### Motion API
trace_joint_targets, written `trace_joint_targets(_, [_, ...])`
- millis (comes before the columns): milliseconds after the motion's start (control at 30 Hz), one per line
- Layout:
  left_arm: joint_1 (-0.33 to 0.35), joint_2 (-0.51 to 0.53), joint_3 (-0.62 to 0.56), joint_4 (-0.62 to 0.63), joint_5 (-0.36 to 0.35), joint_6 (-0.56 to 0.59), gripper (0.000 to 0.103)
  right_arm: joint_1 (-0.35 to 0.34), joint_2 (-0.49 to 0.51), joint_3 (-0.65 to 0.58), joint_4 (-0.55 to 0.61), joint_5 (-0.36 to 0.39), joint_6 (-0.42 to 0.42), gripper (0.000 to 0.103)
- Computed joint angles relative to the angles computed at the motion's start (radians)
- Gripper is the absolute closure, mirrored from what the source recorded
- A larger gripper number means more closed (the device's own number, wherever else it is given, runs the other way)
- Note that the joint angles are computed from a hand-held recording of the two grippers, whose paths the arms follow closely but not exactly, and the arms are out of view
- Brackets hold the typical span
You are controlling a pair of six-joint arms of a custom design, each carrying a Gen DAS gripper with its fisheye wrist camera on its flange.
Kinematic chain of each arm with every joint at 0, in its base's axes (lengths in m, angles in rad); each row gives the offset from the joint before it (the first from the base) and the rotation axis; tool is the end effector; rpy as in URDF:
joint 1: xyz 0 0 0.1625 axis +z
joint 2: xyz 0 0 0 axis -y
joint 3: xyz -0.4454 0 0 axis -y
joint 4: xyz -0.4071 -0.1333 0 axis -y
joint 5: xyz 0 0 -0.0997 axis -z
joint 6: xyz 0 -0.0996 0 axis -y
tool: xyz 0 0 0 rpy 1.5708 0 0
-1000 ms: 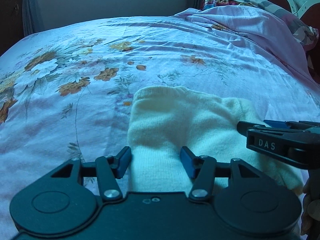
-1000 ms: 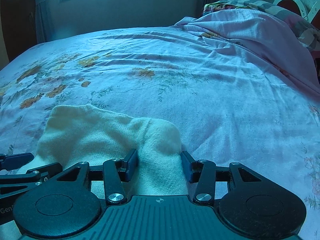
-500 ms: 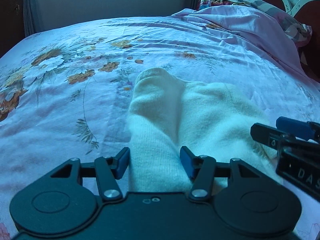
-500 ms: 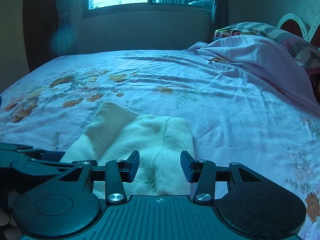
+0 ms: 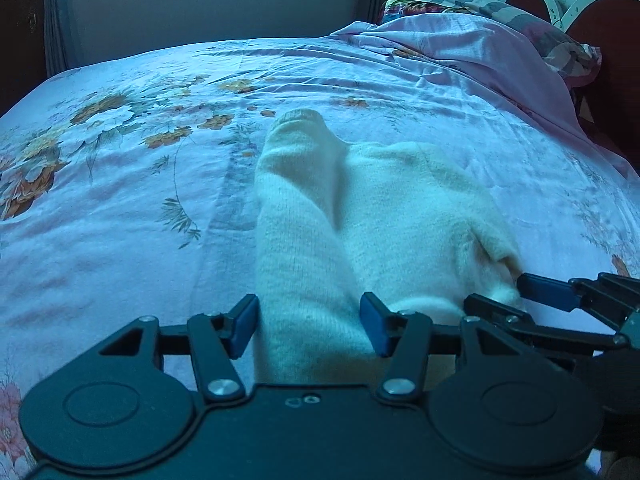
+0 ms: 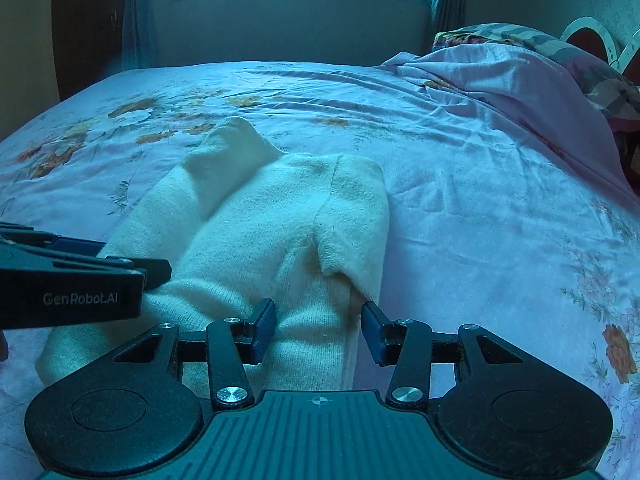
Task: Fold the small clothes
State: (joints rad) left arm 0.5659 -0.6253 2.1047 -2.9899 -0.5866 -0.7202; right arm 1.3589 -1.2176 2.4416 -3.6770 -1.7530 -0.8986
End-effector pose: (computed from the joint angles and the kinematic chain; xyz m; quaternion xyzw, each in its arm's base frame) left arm -0.3014 -0.4477 -0.0432 0.1391 0.8700 -0.3414 0.3274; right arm 0.0219 -0.4460 0.2123 0.2666 -0.8610 0.3179 0.2940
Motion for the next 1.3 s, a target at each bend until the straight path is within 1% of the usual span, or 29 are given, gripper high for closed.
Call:
trace_joint_targets(33, [-0.005,-0.004,0.009,-0.003,-0.003,-0.012,0.051,-0.001,-0.009,0.008,-0.006,0.007,0.005,0.057])
trace_joint_targets(133, [-0.017,-0.013,0.03,-0.014,-0.011,-0.029,0.051,-0.021,-0.061,0.058,-0.009,0.067,0.018,0.057])
trace_joint_targets(200, [-0.027,-0.019,0.045,-0.017,-0.017,-0.051,0.051,-0.031,-0.073,0.087,-0.018,0.077,-0.013,0.057])
trace_joint_targets(233, [-0.031,-0.02,0.052,-0.017,-0.019,-0.059,0.05,-0.036,-0.067,0.103,-0.041,0.076,-0.04,0.057])
trace_joint_targets(300, [-0.039,-0.021,0.063,-0.011,-0.025,-0.066,0.049,-0.045,-0.041,0.115,-0.085,0.056,-0.072,0.057])
trace_joint_targets(367, [-0.05,-0.019,0.073,0.004,-0.024,-0.074,0.047,-0.067,-0.054,0.115,-0.053,0.071,-0.019,0.057])
trace_joint_targets(400, [-0.055,-0.02,0.081,0.005,-0.028,-0.086,0.047,-0.067,-0.062,0.114,-0.04,0.069,0.0,0.057])
trace_joint_targets(500, [-0.067,-0.033,0.106,0.006,-0.055,-0.136,0.047,-0.053,-0.077,0.13,-0.051,0.057,-0.007,0.057])
trace_joint_targets(600, [-0.087,-0.035,0.123,0.019,-0.062,-0.158,0.047,-0.066,-0.115,0.163,-0.058,0.105,0.006,0.057])
trace_joint_targets(667, [-0.096,-0.034,0.132,0.024,-0.063,-0.175,0.047,-0.064,-0.108,0.167,-0.049,0.079,-0.012,0.057])
trace_joint_targets(733, [-0.098,-0.037,0.135,0.027,-0.069,-0.189,0.047,-0.077,-0.105,0.172,-0.049,0.078,-0.001,0.057])
trace_joint_targets(833, [-0.097,-0.046,0.139,0.025,-0.08,-0.199,0.048,-0.089,-0.168,0.18,0.023,0.106,0.054,0.057])
trace_joint_targets(933, [-0.097,-0.045,0.135,0.032,-0.08,-0.208,0.048,-0.089,-0.2,0.192,0.052,0.114,0.055,0.057])
trace_joint_targets(1033, [-0.104,-0.032,0.125,0.048,-0.072,-0.23,0.048,-0.086,-0.195,0.195,0.067,0.092,0.044,0.057])
trace_joint_targets(1133, [-0.107,-0.027,0.121,0.048,-0.069,-0.227,0.048,-0.097,-0.2,0.194,0.078,0.108,0.07,0.057])
trace_joint_targets(1200, [-0.105,-0.025,0.122,0.034,-0.073,-0.219,0.048,-0.099,-0.2,0.193,0.075,0.109,0.066,0.066])
trace_joint_targets(1267, [-0.103,-0.022,0.122,0.021,-0.076,-0.207,0.048,-0.101,-0.197,0.195,0.061,0.111,0.052,0.08])
trace_joint_targets(1300, [-0.102,-0.02,0.12,0.017,-0.077,-0.206,0.048,-0.1,-0.192,0.193,0.05,0.107,0.041,0.083])
